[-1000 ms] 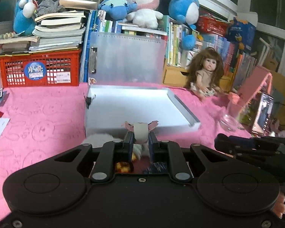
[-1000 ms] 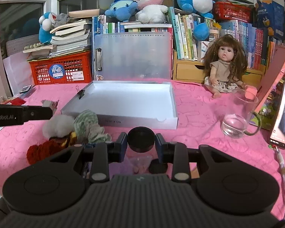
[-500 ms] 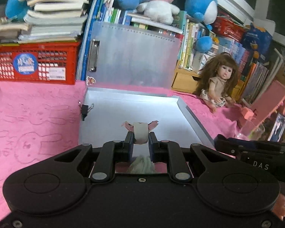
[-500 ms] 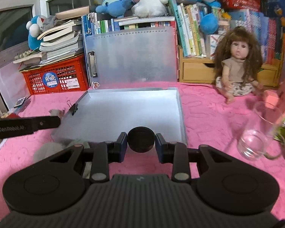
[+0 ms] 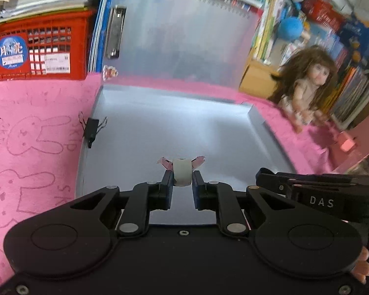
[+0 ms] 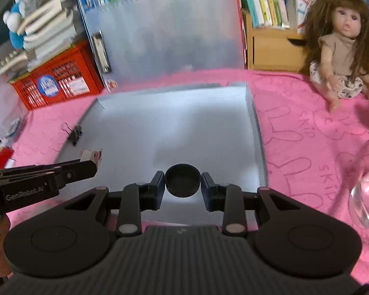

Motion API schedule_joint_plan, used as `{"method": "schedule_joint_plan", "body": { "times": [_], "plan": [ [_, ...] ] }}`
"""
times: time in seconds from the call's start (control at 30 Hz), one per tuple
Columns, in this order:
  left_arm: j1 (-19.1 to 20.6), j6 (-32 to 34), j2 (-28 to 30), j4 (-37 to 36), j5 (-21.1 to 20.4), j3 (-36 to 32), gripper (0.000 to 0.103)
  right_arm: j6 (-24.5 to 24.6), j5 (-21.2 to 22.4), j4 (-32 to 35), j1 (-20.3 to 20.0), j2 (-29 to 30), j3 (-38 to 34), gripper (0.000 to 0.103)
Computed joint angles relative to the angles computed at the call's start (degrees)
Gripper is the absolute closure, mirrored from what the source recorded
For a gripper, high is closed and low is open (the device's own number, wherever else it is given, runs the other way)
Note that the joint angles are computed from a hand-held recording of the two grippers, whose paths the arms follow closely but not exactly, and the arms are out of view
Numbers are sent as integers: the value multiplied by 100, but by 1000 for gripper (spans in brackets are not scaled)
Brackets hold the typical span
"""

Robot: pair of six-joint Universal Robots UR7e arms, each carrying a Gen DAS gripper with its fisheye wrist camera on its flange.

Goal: Organize objects
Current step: 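Carry both items into the white box and open both tools to release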

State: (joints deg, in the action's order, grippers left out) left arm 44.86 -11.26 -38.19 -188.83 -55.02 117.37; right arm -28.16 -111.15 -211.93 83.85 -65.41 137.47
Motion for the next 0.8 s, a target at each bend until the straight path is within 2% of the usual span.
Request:
{"method": "schedule_joint_plan", "body": {
  "times": [0.4,0.6,0.7,0.73,0.8],
  "plan": [
    [205,9,213,418,76,-227,87,-103,-352,61,-6,468,-323,66],
    [199,125,248,357,92,-219,87,-198,-420,-23,-4,569,-367,66],
    [197,143,228,333,75,-199,87,-232,-411,-80,2,592,-359,61],
    [196,147,217,323,59,-187,87,-229,-407,-103,4,600,-357,49],
    [181,164,183,270,26,-143,86,-231,-343,-139,-9,588,-331,46]
  ]
}}
